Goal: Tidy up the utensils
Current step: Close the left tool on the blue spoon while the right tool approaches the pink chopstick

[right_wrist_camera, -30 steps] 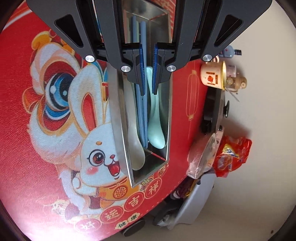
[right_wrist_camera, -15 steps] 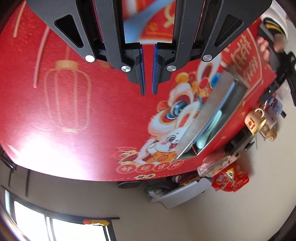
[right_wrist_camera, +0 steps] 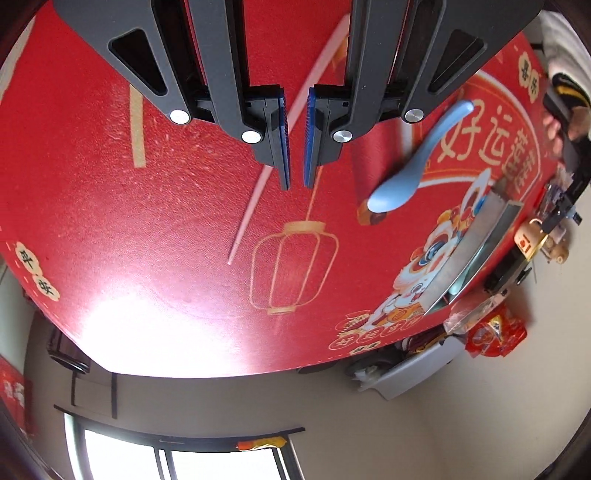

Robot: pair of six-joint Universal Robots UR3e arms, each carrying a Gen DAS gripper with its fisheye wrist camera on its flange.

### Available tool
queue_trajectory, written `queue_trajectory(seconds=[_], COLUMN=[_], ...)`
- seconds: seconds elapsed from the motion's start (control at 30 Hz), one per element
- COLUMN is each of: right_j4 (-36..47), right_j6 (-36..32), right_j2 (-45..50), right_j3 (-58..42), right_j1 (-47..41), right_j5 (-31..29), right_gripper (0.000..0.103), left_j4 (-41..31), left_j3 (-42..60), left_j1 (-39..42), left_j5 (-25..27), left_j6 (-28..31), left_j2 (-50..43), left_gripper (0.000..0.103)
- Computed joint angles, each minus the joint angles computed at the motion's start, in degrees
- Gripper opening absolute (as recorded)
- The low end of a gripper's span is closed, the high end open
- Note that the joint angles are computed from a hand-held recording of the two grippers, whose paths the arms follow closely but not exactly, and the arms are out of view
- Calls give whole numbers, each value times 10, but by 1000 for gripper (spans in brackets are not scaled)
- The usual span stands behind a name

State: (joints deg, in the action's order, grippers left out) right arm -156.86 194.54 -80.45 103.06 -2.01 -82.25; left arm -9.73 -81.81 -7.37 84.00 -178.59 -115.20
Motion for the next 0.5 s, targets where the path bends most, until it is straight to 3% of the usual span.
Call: queue_trajectory(seconds=[0.1,0.27,0.43,0.5], right_j4=[-13,-51,-81,-93], right_j6=[5,17,16,18], right_j2=[-4,-1,2,-3], right_j3=[18,40,55,69], right_j1=[-6,-8,2,-10], right_j5=[7,15,-18,2], right_gripper=[8,8,8,8], left_j4=[-44,-137,-191,-209], left_j3=[37,108,157,182], left_j1=[-40,-94,-117,-127], left_j5=[-15,-62,-101,-100], left_j6=[15,28,6,4], left_j2=[-10,-51,-93,-111], left_gripper=[95,85,78,76])
